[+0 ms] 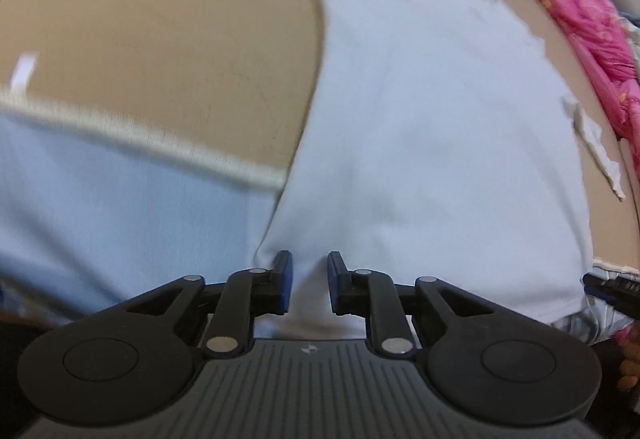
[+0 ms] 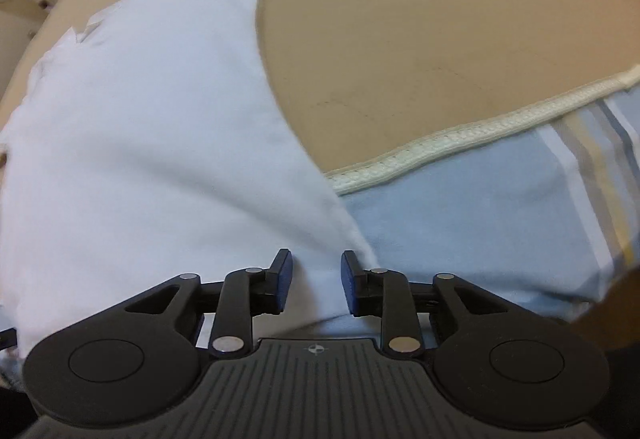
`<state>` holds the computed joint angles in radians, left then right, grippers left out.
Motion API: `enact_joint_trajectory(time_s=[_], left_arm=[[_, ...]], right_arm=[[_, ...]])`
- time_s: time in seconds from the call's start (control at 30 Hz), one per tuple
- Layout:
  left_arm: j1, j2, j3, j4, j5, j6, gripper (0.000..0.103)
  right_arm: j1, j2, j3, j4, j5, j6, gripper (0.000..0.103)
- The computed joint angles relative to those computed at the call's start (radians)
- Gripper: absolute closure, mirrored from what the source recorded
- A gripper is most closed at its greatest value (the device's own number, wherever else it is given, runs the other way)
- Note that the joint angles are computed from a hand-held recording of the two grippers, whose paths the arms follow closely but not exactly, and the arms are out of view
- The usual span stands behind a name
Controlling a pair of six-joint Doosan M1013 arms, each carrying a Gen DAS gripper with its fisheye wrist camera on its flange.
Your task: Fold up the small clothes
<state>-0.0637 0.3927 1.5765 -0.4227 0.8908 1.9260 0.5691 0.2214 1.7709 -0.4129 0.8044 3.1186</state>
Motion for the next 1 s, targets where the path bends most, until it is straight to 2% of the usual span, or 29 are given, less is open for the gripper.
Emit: enact_joint_trajectory(time_s=[0.03,0.1,0.23,0.3,0.4,0.53,0.63,0.7,0.77,0.8,0.87,0.97,1.0], left_arm=[[-0.001,-0.019,0.019,-0.024,-0.045,0.038,0.076],[-0.004,-0.041,0.040,-0.059,-0.104,0.085,0.058],[-0.017,-0.064,0.067,-0.087,-0.189,0.116,0.046],[-0.026,-0.071,0.077,-0.089,-0.227,0.120,0.032],[-0.030,-0.079,0.085,-0.116,-0.262,0.140,0.028],[-0.036,-0.101,0.113,-0.145,-0.308,0.171,0.028],[-0.039,-0.126,0.144,-0.160,-0.384,0.214,0.025],[-0.045,-0.144,0.168,-0.206,-0.454,0.275,0.021],[-0.043,-0.159,0.187,-0.317,-0.501,0.393,0.019],[-0.040,-0.164,0.189,-0.377,-0.500,0.446,0.019],[-0.030,-0.170,0.189,-0.494,-0.478,0.552,0.019],[-0.034,-0.174,0.186,-0.582,-0.480,0.678,0.019],[-0.038,-0.175,0.182,-0.593,-0.483,0.705,0.019]], right_arm=[[0.010,-0.007,0.002,-0.056,-0.010,0.030,0.074],[0.033,-0.005,-0.010,-0.151,0.015,0.064,0.072],[0.052,0.010,-0.035,-0.191,0.061,0.056,0.070],[0.053,0.014,-0.042,-0.219,0.074,0.047,0.070],[0.060,0.018,-0.043,-0.262,0.093,0.059,0.070],[0.065,0.022,-0.043,-0.306,0.097,0.097,0.070],[0.077,0.022,-0.042,-0.378,0.107,0.158,0.070],[0.089,0.013,-0.035,-0.476,0.117,0.246,0.070],[0.094,-0.007,-0.025,-0.576,0.118,0.321,0.062],[0.097,-0.022,-0.017,-0.644,0.119,0.360,0.060],[0.103,-0.045,-0.005,-0.796,0.152,0.415,0.043],[0.097,-0.060,0.003,-0.959,0.191,0.385,0.026],[0.091,-0.062,0.010,-0.998,0.189,0.375,0.024]])
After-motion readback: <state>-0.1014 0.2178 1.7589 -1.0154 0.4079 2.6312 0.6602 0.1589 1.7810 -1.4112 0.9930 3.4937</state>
